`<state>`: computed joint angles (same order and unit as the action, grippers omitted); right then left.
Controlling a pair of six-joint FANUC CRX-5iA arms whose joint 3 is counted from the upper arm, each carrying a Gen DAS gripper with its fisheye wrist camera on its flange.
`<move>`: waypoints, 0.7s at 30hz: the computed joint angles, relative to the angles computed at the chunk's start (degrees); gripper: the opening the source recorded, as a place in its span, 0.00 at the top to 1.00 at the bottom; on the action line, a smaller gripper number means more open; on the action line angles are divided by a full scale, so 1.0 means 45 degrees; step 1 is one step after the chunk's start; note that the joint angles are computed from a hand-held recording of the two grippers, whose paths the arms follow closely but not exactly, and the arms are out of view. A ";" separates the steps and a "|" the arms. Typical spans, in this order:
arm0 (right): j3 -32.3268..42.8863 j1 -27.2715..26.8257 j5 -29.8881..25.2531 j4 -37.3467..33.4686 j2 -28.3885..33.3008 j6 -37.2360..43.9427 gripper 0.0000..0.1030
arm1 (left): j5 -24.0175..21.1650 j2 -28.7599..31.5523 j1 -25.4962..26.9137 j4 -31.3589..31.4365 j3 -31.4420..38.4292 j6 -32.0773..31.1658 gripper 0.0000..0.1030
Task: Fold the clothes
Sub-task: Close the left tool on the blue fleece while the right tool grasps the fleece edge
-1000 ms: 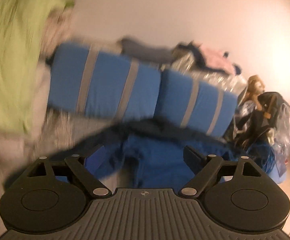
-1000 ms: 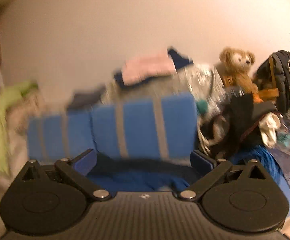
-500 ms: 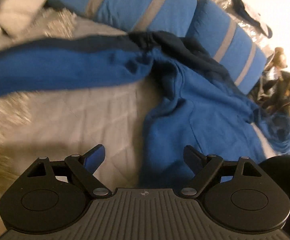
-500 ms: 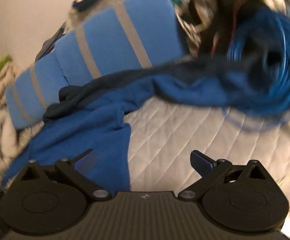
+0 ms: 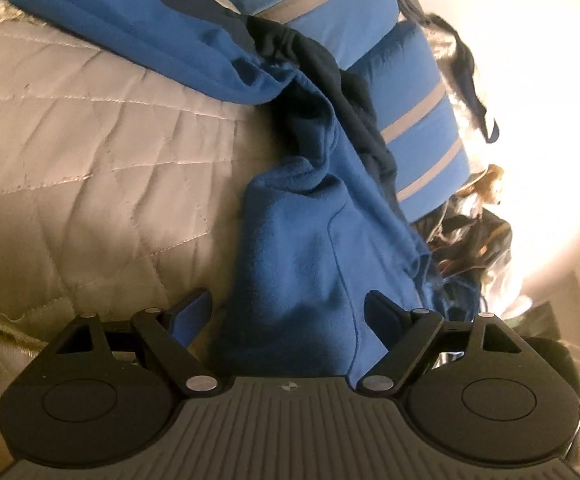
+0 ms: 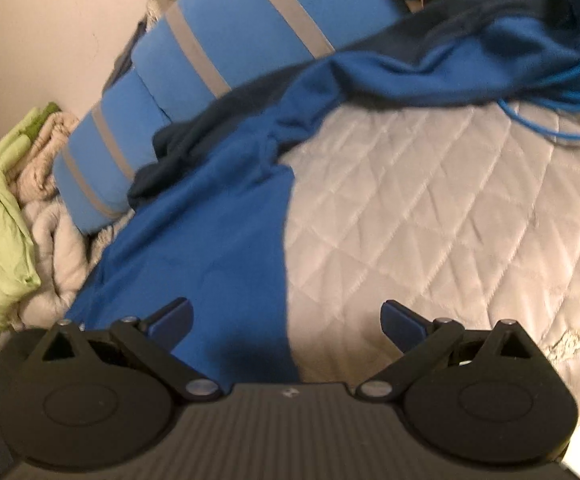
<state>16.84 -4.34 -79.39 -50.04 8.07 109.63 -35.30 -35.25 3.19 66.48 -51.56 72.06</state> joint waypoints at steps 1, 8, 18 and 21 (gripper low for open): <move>-0.0103 -0.0039 -0.0023 -0.0081 0.0037 0.0140 0.01 | 0.0138 -0.0044 -0.0081 0.0133 -0.0082 -0.0050 0.19; -0.0248 -0.0417 -0.0869 -0.1580 0.0701 0.0967 0.15 | 0.0125 0.0052 0.0008 -0.0559 0.0180 0.0921 0.18; 0.0209 0.0057 -0.2197 -0.2197 0.1483 0.2184 0.40 | -0.0733 0.0272 -0.0117 -0.0007 0.0149 0.0709 0.19; 0.0273 0.0112 -0.2336 -0.2369 0.1692 0.1927 0.50 | -0.0364 0.0409 -0.0548 0.0242 0.0073 0.0705 0.28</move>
